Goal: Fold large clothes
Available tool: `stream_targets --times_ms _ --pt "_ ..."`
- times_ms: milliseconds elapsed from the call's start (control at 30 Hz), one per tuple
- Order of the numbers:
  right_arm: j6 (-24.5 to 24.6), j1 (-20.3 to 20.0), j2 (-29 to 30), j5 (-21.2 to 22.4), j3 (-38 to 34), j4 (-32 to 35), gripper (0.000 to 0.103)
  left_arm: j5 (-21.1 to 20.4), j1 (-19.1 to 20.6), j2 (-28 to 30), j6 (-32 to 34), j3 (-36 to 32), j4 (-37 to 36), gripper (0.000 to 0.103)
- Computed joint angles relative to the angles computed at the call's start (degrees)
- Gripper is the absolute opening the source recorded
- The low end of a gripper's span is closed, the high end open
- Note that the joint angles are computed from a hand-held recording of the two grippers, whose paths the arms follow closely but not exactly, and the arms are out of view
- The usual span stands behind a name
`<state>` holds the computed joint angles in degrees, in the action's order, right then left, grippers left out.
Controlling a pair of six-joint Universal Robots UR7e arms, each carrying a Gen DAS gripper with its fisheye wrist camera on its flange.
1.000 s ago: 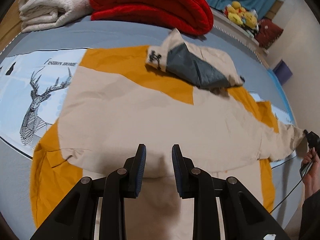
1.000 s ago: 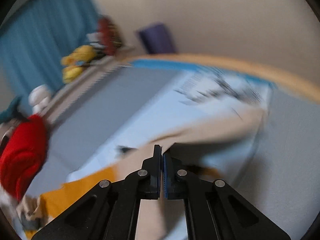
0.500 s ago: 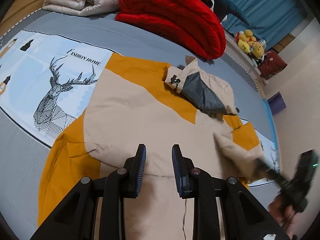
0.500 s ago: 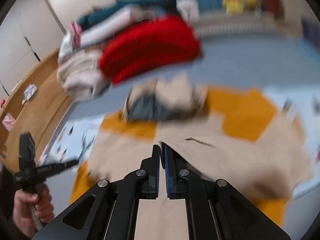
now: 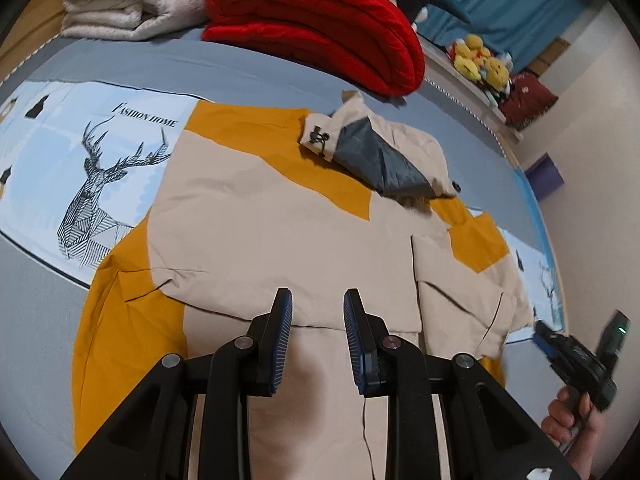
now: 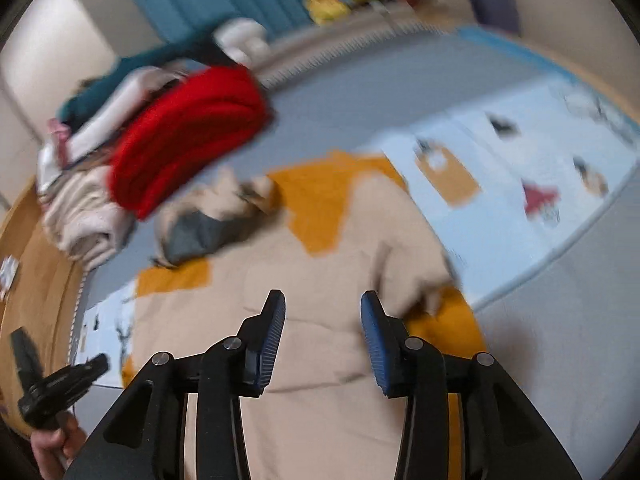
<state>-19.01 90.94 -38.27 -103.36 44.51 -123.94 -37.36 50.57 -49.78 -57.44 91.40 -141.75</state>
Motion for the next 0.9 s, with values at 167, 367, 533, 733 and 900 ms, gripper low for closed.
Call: stream_targets --times_ms 167,367,533,733,900 --pt "8.0 -2.2 6.9 -3.5 -12.3 14.3 0.041 -0.7 0.4 2.7 3.7 -2.8 0.5 0.024" --pt "7.5 -2.7 12.3 -2.5 -22.3 25.7 0.041 -2.2 0.1 7.2 12.2 -6.8 -2.9 0.024" --pt "6.0 -1.7 10.0 -3.1 -16.3 21.3 0.013 -3.3 -0.6 10.0 18.5 -8.8 -6.4 0.024" --pt "-0.7 0.1 4.5 6.6 -5.8 12.3 0.003 -4.5 -1.5 12.6 24.8 -10.8 -9.8 0.024" --pt "-5.7 1.0 1.6 16.7 0.1 10.8 0.003 -7.9 -1.8 14.4 29.6 -12.3 -12.2 0.025"
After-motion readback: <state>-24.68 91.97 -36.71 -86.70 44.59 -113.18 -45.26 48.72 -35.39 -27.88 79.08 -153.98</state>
